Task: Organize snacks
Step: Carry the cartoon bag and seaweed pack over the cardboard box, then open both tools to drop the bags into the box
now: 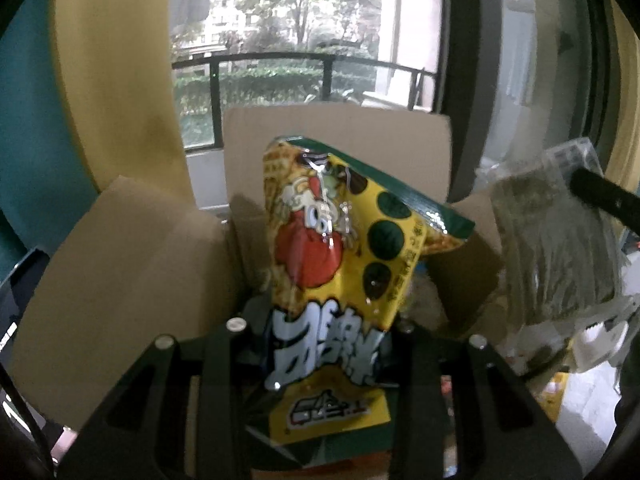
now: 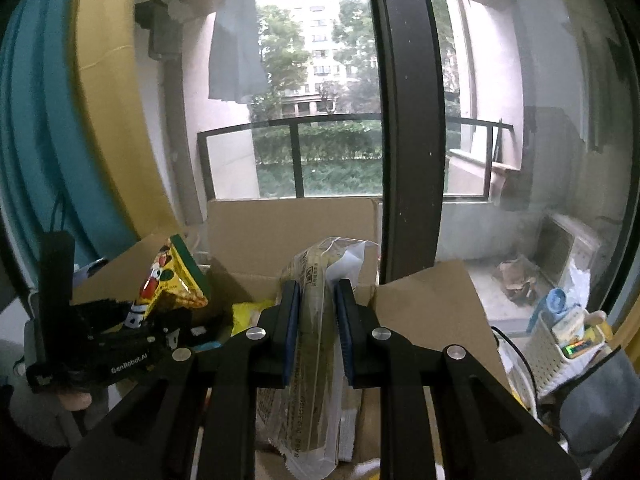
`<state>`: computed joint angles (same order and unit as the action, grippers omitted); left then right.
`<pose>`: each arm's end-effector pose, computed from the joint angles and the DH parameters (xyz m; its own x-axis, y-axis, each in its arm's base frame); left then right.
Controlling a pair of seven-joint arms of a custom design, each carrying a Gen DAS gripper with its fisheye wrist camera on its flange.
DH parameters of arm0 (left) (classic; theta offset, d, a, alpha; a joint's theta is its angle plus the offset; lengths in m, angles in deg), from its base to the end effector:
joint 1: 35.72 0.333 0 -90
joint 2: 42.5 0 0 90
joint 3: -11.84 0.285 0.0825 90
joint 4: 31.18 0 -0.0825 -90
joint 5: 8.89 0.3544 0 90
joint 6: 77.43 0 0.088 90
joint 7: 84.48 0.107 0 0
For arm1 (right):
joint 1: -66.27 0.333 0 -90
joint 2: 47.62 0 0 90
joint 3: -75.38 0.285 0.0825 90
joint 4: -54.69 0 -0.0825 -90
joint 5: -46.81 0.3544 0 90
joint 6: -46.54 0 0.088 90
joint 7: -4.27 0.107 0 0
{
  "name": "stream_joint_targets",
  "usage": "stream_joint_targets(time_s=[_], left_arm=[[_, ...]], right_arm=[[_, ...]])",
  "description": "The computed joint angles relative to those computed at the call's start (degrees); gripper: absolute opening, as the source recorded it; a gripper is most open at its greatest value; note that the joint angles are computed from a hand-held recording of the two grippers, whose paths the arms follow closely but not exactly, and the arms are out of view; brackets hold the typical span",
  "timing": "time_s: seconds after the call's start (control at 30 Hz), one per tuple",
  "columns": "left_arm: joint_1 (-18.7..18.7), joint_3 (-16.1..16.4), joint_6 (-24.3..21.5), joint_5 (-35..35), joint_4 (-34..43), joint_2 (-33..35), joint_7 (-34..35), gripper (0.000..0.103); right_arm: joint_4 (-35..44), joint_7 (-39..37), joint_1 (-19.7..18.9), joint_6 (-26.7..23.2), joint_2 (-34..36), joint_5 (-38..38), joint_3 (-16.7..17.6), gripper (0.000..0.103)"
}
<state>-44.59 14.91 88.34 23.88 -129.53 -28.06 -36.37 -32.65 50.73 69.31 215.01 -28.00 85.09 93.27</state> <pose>0.6374 -0.1005 0.5242 0.1045 -0.9931 0.0537 -0.5570 -0.1032 -0.8241 0.6470 0.1661 0.5671 0.4818 -0.8740 -0.0626 -0.3848 -0.1469 -0.9112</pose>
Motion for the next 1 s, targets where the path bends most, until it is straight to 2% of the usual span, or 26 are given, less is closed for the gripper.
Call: stream_joint_targets(time_s=[0.07,0.17,0.27,0.33,0.37,0.4,0.43,0.47,0.53,0.6,0.8,1.0], left_arm=[[1.2,-1.5,-1.4,-3.7,2.0,1.9,3.3,0.036],[1.3,-1.6,-3.3,-7.0,4.7,4.0,5.5,0.038],[2.2,-2.7,-3.5,-11.5,5.2,4.3,9.0,0.052],[2.4,-2.9,-2.6,-13.7,4.8,4.1,10.7,0.069],[2.1,-2.5,-2.2,-14.0,4.7,4.0,10.8,0.071],[1.6,-1.9,-2.1,-13.8,4.4,3.7,10.4,0.071],[0.7,-0.8,-1.9,-12.7,4.1,3.4,9.1,0.072],[0.5,-0.4,-1.8,-12.5,4.0,3.2,8.5,0.072],[0.4,-0.2,-1.5,-12.3,3.4,2.6,7.8,0.073],[-0.2,0.5,-1.1,-10.8,2.7,1.9,6.2,0.074],[-0.4,-0.1,-0.1,-9.0,0.6,-0.3,5.3,0.075],[0.4,-2.2,1.6,-7.6,-4.3,-4.7,5.4,0.075]], right_arm=[[3.0,4.1,1.9,-0.8,2.6,-3.4,-2.1,0.020],[8.6,10.2,3.5,-3.4,6.8,-8.3,-3.8,0.020],[13.5,16.0,5.0,-5.2,10.5,-13.3,-5.1,0.020],[17.1,21.3,6.9,-6.7,12.9,-18.0,-7.4,0.020],[19.2,23.8,7.7,-9.1,14.2,-20.4,-8.5,0.021],[21.6,26.2,7.1,-11.6,15.7,-23.0,-7.8,0.022],[21.9,27.1,8.0,-12.1,15.9,-23.2,-9.0,0.027],[21.1,27.9,8.0,-11.4,15.6,-24.2,-9.0,0.034],[18.8,28.3,7.3,-10.5,14.3,-25.4,-8.3,0.040],[16.0,28.4,6.6,-9.7,12.5,-26.1,-7.7,0.040],[8.5,26.7,4.5,-7.8,7.4,-25.9,-6.1,0.040],[1.5,24.2,3.1,-6.0,2.2,-23.7,-5.4,0.040]])
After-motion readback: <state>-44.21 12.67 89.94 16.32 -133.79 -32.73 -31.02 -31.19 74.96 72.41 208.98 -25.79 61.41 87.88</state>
